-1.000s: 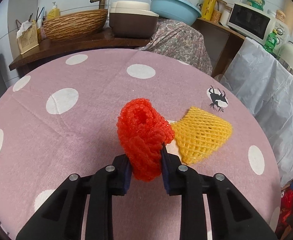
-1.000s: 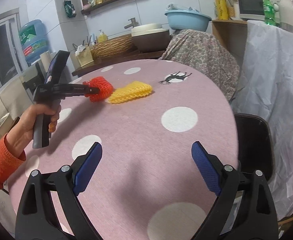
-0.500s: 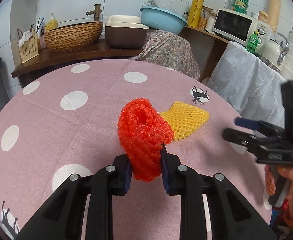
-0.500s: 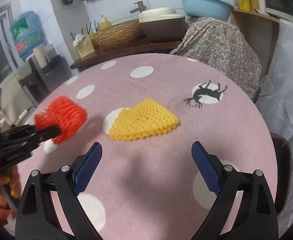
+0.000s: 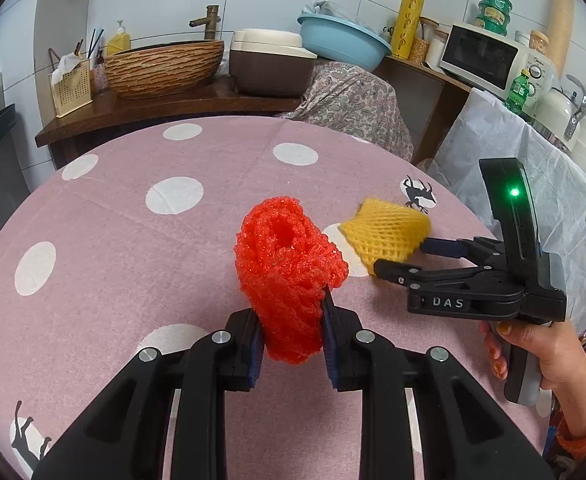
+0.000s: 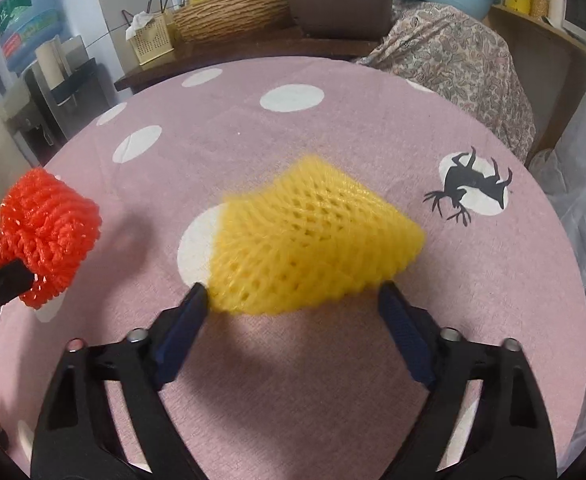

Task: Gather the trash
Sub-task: 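Grasp the yellow foam net with the right tool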

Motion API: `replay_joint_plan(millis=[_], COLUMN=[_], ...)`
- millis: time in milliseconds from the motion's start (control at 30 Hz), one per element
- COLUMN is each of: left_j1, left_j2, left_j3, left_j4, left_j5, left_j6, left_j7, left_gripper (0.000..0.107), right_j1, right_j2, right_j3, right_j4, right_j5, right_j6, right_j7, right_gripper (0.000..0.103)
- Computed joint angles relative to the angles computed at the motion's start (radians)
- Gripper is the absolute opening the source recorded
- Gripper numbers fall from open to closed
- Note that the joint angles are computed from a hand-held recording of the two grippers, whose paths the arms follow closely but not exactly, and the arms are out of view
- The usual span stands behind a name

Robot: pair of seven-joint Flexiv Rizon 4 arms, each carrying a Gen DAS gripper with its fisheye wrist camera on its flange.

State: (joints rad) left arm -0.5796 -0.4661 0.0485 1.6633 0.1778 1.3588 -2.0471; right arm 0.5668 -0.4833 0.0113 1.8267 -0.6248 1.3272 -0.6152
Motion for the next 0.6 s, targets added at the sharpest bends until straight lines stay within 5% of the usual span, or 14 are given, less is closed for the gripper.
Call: replay_joint_plan(millis=[200,467,600], left_j1=[0.001,-0.012,-0.022], left_j2=[-0.011,-0.021,-0.032], left_j3=[-0.013,-0.023,-0.038], left_j4=[-0.010,-0.028,-0.047], left_j5=[-0.006,-0.008,-0.011], left_j6=[-0.014,-0.029,-0.041], left_j7=[0.014,0.033,0.046], left_gripper=[0.025,0.025,0.025], right_j1=[0.006,0.031,0.115], right_j2=[0.006,0.053,0.134], right_j3=[-0.002,-0.069,-0.207], right_j4=[0.006,0.107,0.234], right_j5=[-0.002,-0.067,-0.155], right_j6=[0.022,0.156,0.285], right_j7=[-0.025,0.052,0.148], right_gripper=[0.016,0.012,0.012])
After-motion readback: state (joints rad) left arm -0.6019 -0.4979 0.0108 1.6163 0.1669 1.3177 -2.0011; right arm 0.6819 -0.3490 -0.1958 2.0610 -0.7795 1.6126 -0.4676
